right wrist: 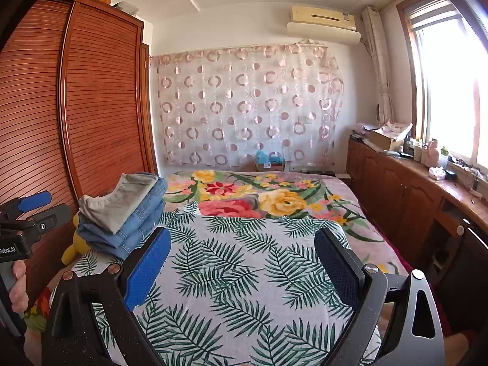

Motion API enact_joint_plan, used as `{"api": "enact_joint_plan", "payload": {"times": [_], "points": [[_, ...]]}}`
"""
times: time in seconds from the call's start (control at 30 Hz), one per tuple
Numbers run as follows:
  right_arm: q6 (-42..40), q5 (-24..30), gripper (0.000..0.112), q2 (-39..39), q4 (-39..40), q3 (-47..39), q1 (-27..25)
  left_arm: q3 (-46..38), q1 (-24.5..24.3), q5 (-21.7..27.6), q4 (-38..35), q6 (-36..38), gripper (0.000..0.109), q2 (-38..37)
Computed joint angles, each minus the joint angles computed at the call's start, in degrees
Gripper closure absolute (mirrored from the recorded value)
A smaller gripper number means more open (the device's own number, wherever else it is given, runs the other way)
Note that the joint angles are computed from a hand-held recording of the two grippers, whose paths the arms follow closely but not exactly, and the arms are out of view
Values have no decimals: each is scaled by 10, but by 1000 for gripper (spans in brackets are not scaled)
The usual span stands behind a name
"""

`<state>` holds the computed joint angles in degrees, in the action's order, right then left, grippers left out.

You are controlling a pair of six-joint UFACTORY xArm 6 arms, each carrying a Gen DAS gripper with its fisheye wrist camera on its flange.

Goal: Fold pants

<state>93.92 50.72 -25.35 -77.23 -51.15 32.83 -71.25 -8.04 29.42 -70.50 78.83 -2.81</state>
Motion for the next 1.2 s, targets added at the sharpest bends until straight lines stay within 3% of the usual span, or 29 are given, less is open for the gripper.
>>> {"api": "enact_joint_plan", "payload": {"times": [1.2], "points": [[0,-1,17,-6,-1,8,0,3,0,0,-4,5,6,-2]]}}
